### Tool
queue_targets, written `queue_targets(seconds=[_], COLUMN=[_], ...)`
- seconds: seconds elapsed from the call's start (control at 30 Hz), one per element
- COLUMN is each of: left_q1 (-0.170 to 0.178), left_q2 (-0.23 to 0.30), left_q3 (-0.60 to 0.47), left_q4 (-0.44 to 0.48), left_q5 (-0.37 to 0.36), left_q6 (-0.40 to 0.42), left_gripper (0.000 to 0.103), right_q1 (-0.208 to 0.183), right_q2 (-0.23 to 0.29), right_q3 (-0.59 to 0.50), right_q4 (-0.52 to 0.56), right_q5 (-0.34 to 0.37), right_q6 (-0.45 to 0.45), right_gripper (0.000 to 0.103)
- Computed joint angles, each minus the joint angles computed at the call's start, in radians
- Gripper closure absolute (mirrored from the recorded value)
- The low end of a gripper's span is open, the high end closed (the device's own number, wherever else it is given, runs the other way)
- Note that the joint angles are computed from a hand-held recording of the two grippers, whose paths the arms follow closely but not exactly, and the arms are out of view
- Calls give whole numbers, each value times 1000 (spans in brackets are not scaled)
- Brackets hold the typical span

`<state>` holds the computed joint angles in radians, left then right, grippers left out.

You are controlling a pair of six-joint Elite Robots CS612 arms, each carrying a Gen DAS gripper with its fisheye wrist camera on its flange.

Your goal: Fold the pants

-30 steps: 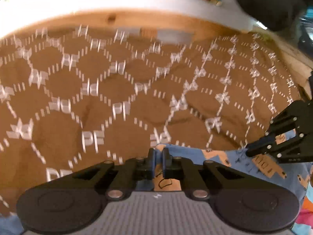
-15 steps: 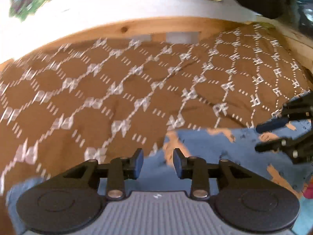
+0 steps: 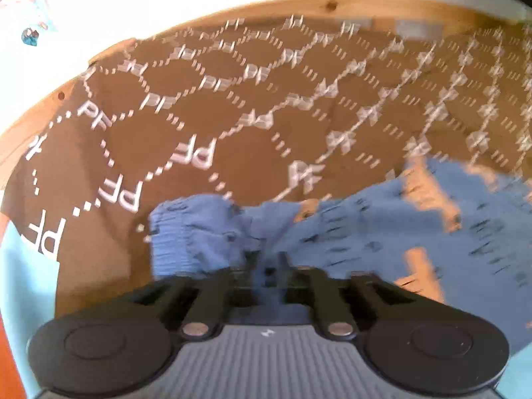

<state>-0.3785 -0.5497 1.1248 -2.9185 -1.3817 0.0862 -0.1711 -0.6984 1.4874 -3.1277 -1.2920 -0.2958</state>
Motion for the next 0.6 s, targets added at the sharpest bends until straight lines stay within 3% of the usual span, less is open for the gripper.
queue_targets(seconds=[0.03,0.13,0.23,0.27,0.33,0.43,0.53,0.6], left_q1=[-1,-8,-13,-17,-38,-69,-83,-91], left_q2=[-4,-5,15,19,14,-8,-23,-27], left_q3=[10,26,-1,-8,11,60,64,66], left_q4=[-38,-91,-8,36,82,50,88,78], left_q5=[-49,-189,-350,-370,-314,-185,-107,-87], left_q6=[-3,-41,-133,-136,-92,113,100,93], left_gripper=[45,41,39,39,39,34,27,27], right_q1=[-2,2,5,0,-8,-28,-56,-84], right_q2=[-7,-22,-34,-42,-54,-73,-94,-113], right_q3=[19,65,110,130,163,204,245,279], right_q4=[-30,-70,-108,-134,-182,-215,-253,-297], right_q5=[9,-2,-67,-88,-157,-265,-381,-343], right_q6=[14,21,32,46,70,140,250,327], right_gripper=[46,44,39,36,35,35,35,41])
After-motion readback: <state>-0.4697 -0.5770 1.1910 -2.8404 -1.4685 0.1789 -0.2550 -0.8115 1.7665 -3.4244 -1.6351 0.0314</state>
